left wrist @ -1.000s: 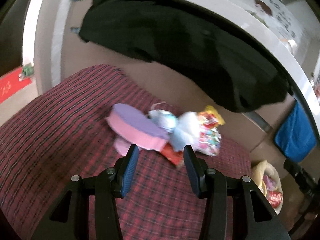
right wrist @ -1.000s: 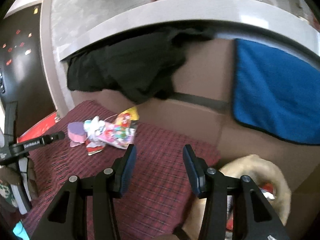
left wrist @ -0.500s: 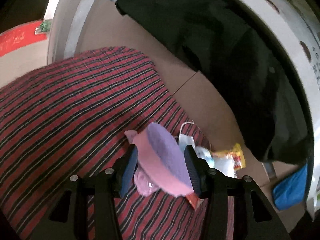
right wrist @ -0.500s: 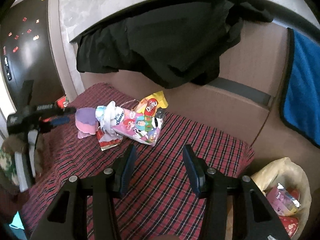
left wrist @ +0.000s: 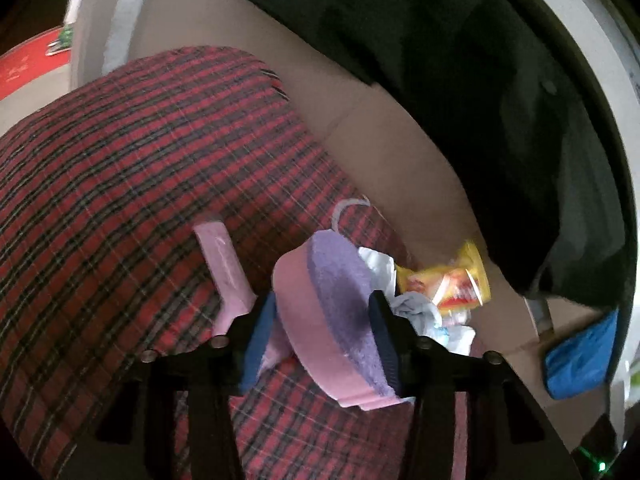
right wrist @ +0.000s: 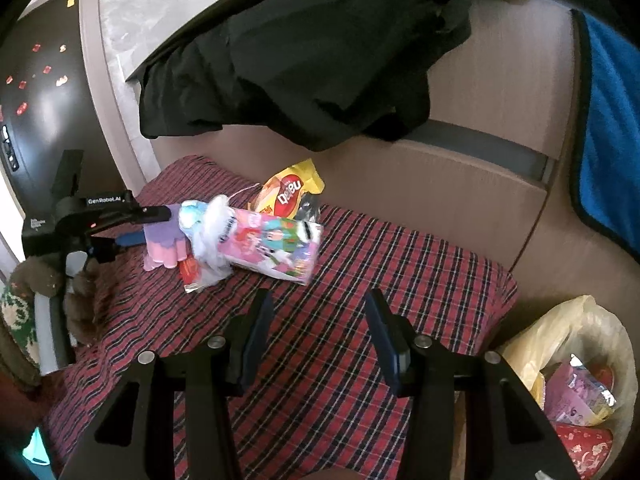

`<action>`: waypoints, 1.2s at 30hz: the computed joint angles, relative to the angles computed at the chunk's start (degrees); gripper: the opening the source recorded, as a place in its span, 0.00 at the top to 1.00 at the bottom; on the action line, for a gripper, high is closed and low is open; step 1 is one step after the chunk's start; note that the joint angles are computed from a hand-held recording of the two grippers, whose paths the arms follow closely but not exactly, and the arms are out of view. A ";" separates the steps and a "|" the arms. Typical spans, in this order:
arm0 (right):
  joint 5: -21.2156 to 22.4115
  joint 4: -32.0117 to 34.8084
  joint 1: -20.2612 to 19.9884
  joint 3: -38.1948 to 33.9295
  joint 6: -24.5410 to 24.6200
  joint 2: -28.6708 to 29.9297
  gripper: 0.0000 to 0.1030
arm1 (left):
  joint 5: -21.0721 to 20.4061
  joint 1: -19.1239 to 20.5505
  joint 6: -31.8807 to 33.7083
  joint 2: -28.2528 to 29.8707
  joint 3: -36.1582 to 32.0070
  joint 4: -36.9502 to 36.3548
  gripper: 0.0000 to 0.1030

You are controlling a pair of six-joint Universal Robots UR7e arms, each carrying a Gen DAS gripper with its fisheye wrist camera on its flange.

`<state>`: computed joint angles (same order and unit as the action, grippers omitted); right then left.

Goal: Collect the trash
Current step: 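Move the left tool back to the bed and grasp the pink sponge, then grasp the white plastic bag and tissues with the right tool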

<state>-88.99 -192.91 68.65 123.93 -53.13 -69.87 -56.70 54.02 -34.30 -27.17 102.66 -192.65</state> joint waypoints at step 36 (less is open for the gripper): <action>-10.89 6.20 12.02 -11.45 -4.99 17.52 0.61 | 16.23 -9.58 4.47 -10.99 25.33 -6.41 0.64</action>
<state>-99.87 -186.71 80.66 112.48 -58.12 -52.35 -40.47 44.43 -29.83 -38.16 127.98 -199.06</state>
